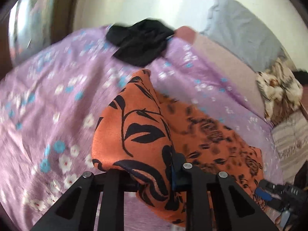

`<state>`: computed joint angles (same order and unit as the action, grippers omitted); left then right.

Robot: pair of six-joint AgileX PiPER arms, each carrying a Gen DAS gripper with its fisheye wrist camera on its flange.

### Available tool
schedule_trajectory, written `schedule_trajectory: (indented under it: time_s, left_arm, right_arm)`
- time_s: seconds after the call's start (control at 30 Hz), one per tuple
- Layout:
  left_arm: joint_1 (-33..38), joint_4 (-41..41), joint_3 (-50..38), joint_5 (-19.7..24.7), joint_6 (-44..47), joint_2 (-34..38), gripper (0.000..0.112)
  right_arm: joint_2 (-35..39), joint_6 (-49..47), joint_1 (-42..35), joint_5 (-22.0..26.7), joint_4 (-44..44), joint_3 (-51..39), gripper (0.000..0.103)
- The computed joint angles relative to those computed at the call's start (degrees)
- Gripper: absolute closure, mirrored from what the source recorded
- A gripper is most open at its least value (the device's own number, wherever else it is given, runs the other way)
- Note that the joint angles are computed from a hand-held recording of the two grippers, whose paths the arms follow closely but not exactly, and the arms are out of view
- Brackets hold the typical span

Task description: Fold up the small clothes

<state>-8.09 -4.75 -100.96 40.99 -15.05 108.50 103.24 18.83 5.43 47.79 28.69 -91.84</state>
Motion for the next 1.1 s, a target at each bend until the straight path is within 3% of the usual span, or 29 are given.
schedule_trajectory:
  time_s: [0.27,0.57,0.67,0.73,0.77,0.83,0.93,1.1]
  left_arm:
    - [-13.1,6.1,-12.1,7.1,3.8,0.4,0.091]
    - [-24.8,1.8,-20.5,13.3,11.7,7.3,0.091]
    - [-25.6,-2.6,-28.9,21.7,15.5,14.0,0.079]
    - [-23.9,-9.1,-29.7,24.9,19.6,14.8,0.069]
    - [-23.0,-12.4,-27.1,24.2,22.2,13.4,0.066]
    - [-20.0,-19.9,-18.3,20.5,30.0,7.7,0.050]
    - [-14.9,-27.8,-7.4,14.4,40.8,0.0,0.037]
    - [-8.8,-27.3,-1.6,10.1,43.6,-2.5,0.036]
  right_arm:
    - [-7.3,-16.5,-12.4,-2.0,18.5,9.6,0.043]
    - [-9.5,-32.1,-25.8,2.9,40.3,16.2,0.040]
    - [-8.4,-32.6,-28.2,4.1,43.6,17.7,0.040]
    - [-7.3,-31.5,-28.5,4.6,43.9,17.4,0.037]
    - [-6.6,-31.1,-28.5,5.1,44.2,17.0,0.035]
    - [-4.8,-30.6,-27.5,6.1,44.6,15.8,0.035]
    - [-2.6,-27.0,-24.8,6.6,40.4,12.3,0.031]
    - [0.5,-19.6,-18.9,4.8,30.5,5.9,0.031]
